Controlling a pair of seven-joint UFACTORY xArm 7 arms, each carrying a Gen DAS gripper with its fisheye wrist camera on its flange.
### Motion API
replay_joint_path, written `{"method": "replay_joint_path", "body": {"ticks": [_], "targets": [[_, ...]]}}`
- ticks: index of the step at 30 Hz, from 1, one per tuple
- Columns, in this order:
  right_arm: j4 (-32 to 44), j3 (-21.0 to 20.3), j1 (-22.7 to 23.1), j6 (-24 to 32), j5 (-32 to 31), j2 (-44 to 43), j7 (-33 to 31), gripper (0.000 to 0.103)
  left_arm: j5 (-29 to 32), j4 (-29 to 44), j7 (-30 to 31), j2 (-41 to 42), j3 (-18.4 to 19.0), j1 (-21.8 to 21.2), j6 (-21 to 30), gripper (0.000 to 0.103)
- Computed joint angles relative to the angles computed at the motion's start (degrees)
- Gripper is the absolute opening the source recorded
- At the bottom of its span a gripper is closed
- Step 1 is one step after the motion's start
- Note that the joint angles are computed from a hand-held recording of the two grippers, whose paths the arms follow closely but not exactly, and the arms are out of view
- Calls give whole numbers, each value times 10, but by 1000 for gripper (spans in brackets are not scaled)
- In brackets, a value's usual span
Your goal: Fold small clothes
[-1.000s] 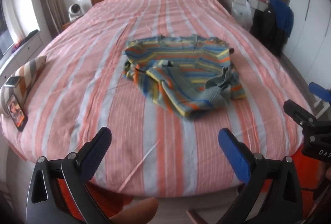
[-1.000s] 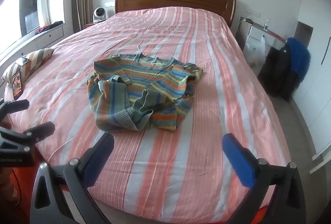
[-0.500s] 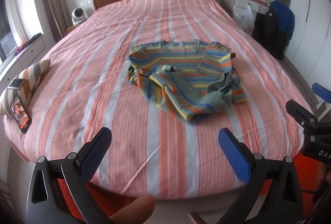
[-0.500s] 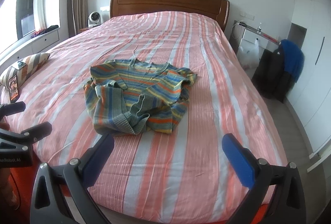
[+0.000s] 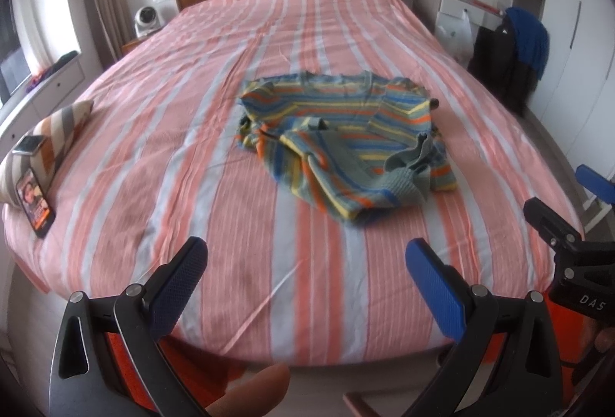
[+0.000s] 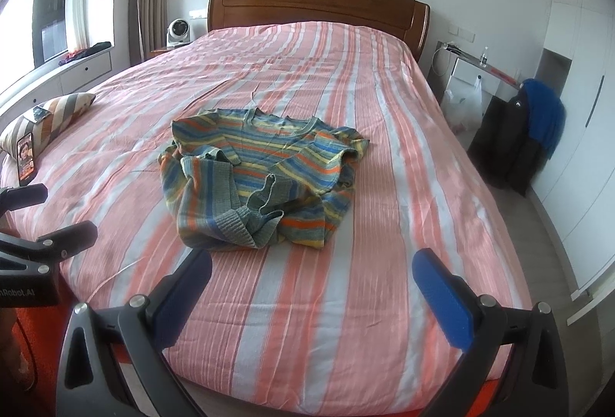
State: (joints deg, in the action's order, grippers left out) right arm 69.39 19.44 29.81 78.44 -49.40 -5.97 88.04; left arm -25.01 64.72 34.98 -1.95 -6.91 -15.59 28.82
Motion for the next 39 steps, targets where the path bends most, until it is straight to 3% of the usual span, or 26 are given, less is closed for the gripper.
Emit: {"method": "replay_joint_path", "body": {"ticks": [39], "targets": [[-4, -7, 1, -10, 11, 9, 4, 103, 28, 7, -25, 20, -5, 7, 19, 103]]}}
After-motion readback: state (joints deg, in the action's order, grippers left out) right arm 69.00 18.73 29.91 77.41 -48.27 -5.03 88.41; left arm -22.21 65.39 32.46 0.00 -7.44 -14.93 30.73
